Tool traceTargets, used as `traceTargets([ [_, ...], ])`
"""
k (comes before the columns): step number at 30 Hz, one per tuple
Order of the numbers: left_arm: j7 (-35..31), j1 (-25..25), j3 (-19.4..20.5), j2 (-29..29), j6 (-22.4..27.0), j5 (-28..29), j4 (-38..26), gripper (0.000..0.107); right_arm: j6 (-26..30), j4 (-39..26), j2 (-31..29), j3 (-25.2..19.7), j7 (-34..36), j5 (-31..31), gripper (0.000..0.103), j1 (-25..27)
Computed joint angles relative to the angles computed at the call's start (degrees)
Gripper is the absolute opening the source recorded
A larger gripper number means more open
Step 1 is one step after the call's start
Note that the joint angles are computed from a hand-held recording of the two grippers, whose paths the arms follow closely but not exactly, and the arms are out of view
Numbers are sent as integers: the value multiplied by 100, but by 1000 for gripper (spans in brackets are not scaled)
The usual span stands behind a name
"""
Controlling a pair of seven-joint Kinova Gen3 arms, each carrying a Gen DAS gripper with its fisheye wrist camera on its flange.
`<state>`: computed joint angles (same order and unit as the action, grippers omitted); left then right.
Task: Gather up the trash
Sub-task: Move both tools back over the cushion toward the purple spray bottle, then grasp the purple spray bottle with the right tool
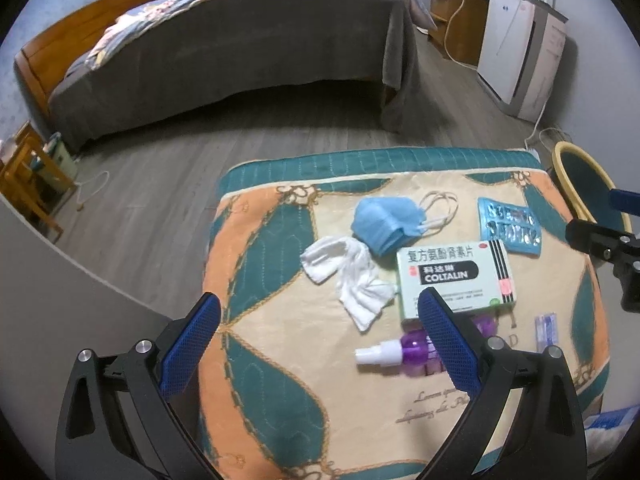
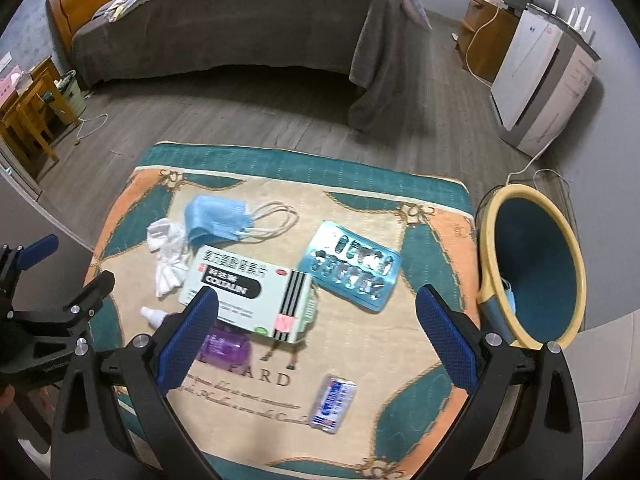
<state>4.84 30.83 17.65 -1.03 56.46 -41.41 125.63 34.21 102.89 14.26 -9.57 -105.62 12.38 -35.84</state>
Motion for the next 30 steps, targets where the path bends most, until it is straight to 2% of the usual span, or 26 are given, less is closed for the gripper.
traceTargets([
  [5,76,-200,-23,-349,-306,-30,242,98,-83,-72,33,-59,-23,-284,97,43],
  [8,11,-298,69,-365,-359,-80,295,98,-288,5,0,39,-174,-8,97,-99],
  [10,-261,-371,20,-394,-487,61,314,98,-298,-5,34,99,-250,157,97,-151],
  [14,-360,-474,58,-339,-564,112,356,98,-535,84,76,-66,185,-206,97,233],
  [18,-381,-473,71,-260,-601,83,385,98,-536,121,175,85,230,-64,97,148],
  [20,-607,-409,-71,-202,-700,214,367,98,-373,37,282,-35,527,-247,97,298],
  [22,-818,-444,1,-42,-517,290,241,98,-106,-115,416,-54,856,-507,97,343],
  [24,-851,-383,-49,-43,-372,272,190,98,-164,-61,421,-298,1250,-759,97,547],
  [30,-1189,-733,-236,-558,-777,702,416,98,-189,74,525,-401,2030,-681,95,133],
])
